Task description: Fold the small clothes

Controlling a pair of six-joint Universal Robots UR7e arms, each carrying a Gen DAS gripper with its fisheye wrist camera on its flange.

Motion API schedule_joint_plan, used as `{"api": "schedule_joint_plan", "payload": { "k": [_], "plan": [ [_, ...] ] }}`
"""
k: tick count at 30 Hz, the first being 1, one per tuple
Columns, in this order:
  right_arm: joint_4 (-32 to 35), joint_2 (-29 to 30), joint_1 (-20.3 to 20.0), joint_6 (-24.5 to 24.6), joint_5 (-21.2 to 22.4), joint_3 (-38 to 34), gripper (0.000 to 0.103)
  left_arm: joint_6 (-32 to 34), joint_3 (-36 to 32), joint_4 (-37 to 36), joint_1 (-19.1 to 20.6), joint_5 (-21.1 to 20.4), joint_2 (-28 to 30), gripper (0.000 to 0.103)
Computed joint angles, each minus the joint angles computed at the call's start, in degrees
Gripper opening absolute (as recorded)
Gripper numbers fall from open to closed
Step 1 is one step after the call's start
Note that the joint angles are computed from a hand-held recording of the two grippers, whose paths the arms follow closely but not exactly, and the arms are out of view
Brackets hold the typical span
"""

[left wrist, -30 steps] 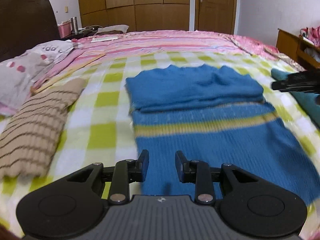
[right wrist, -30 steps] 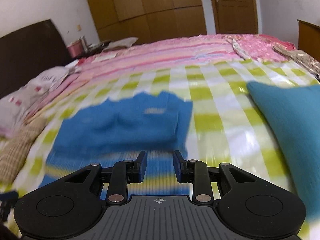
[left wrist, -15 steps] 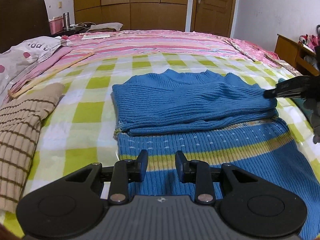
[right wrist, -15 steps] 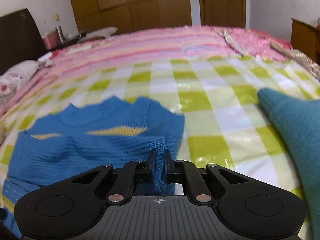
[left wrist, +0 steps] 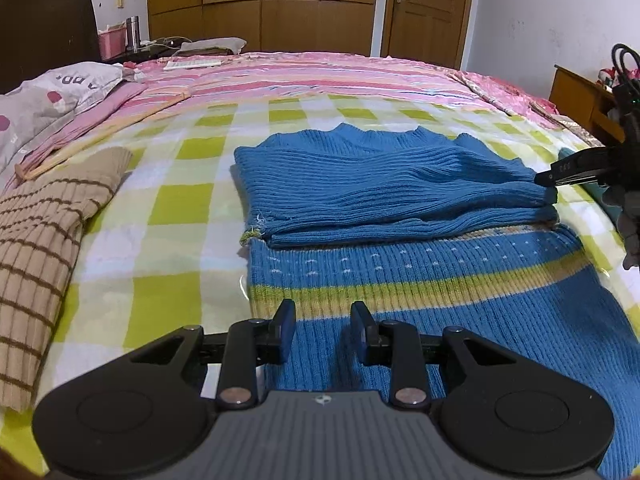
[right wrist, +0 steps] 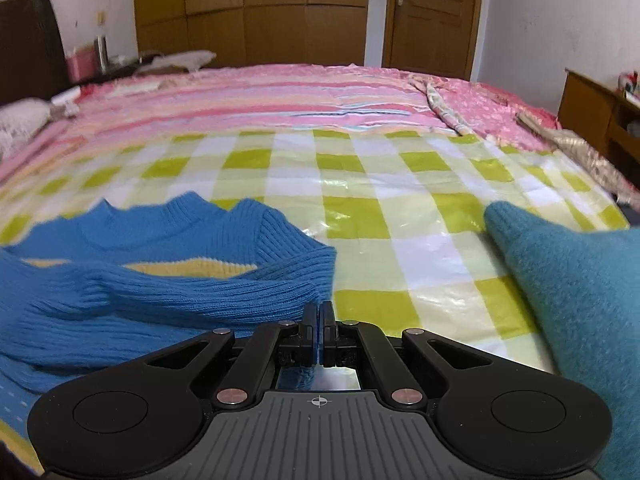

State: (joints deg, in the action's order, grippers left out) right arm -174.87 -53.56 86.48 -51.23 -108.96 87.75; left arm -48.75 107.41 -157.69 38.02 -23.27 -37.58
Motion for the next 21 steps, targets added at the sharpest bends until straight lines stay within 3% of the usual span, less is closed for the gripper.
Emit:
{"api": "schedule_joint_plan", "payload": {
  "k": [6,13,17,21],
  "plan": [
    [-8.76,-1.87,0.83,-3.31,1.28,4.27,0.010,-0.36,1.54,-1.40,-0.27,0.58,-0.99,0.036],
    [-0.34,-6.85,0.37,-3.01,6.68,10.17,0.010,-0.80,2.23,-2.66,0.01,-0.98,-1.53,0.036],
    [-0.12,-4.21,1.48,-2.90,-0.26,9.74,0.011,-2.88,1.76,1.37,0.29,-1.85,-1.82,0.036],
    [1.65,-7.00,1.52,-0.84,1.77,11.86,0.011,-3.28,1.87,2.09,0.33,-2.24,-2.09,0.036]
  ]
}}
